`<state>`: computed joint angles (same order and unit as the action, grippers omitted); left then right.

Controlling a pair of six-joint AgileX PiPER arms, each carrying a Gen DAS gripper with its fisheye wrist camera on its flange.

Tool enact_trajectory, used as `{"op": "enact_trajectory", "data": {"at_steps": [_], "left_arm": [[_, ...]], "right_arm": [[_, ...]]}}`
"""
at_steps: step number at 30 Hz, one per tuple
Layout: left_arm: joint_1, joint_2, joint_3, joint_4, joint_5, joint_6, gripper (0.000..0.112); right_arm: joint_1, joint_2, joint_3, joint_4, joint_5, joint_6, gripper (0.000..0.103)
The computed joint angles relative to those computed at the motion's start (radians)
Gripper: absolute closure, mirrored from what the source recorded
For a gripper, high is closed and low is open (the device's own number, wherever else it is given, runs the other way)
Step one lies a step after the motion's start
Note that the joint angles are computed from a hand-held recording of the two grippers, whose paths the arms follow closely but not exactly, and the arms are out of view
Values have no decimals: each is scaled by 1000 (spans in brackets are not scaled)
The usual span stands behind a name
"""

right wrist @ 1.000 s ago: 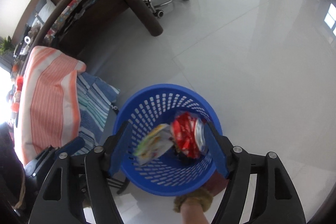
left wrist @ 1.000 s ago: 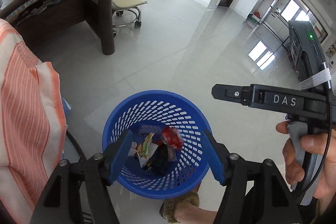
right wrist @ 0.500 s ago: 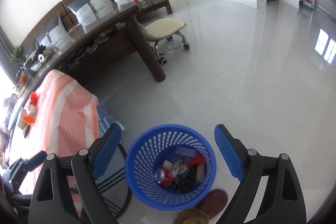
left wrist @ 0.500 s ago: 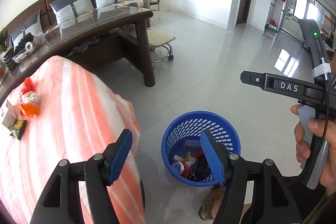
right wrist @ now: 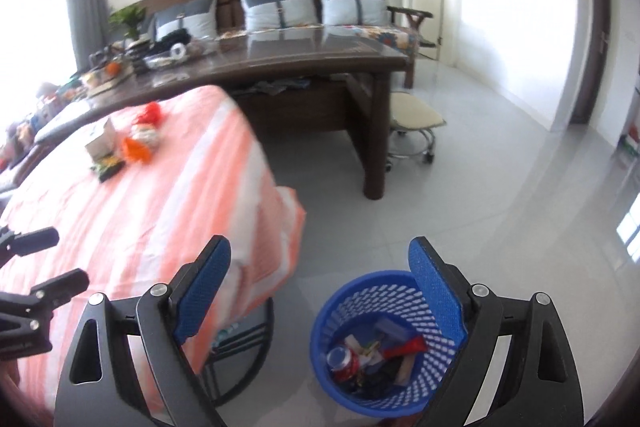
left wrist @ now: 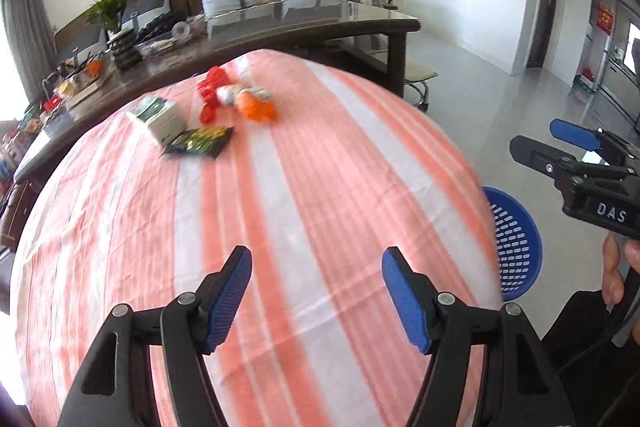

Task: Collect trash
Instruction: 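Return both tools to the table toward the milk carton, then grasp the green-and-white milk carton with the left tool and lift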

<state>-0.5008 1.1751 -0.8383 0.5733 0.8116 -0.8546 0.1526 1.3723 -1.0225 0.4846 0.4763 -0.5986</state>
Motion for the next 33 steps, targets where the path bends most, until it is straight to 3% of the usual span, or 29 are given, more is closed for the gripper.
{"op": "enact_trajectory", "data": {"at_steps": [5, 9, 13, 16, 21, 24, 27, 33], "left_arm": [[312, -122, 117, -187, -75, 246, 43], [527, -139, 108, -375, -102, 506, 43], [691, -51, -49, -545, -86, 745, 43], [776, 146, -301, -635, -13, 853, 43], [863, 531, -801, -772, 212, 852, 43], [859, 704, -1025, -753, 309, 770, 43], [841, 799, -1121, -694, 342, 685, 43], [825, 859, -1143, -607, 359, 634, 38]], "right_arm": [[265, 1, 44, -96, -48, 54, 12], [426, 50, 41, -211, -57, 153, 12], [519, 66, 49, -304, -87, 221, 12], [552, 77, 43, -336, -100, 250, 12], [562, 89, 42, -332, -97, 254, 12], [557, 90, 48, -319, -93, 241, 12], [545, 79, 62, -295, -89, 209, 12], [519, 64, 72, -235, -81, 133, 12]]}}
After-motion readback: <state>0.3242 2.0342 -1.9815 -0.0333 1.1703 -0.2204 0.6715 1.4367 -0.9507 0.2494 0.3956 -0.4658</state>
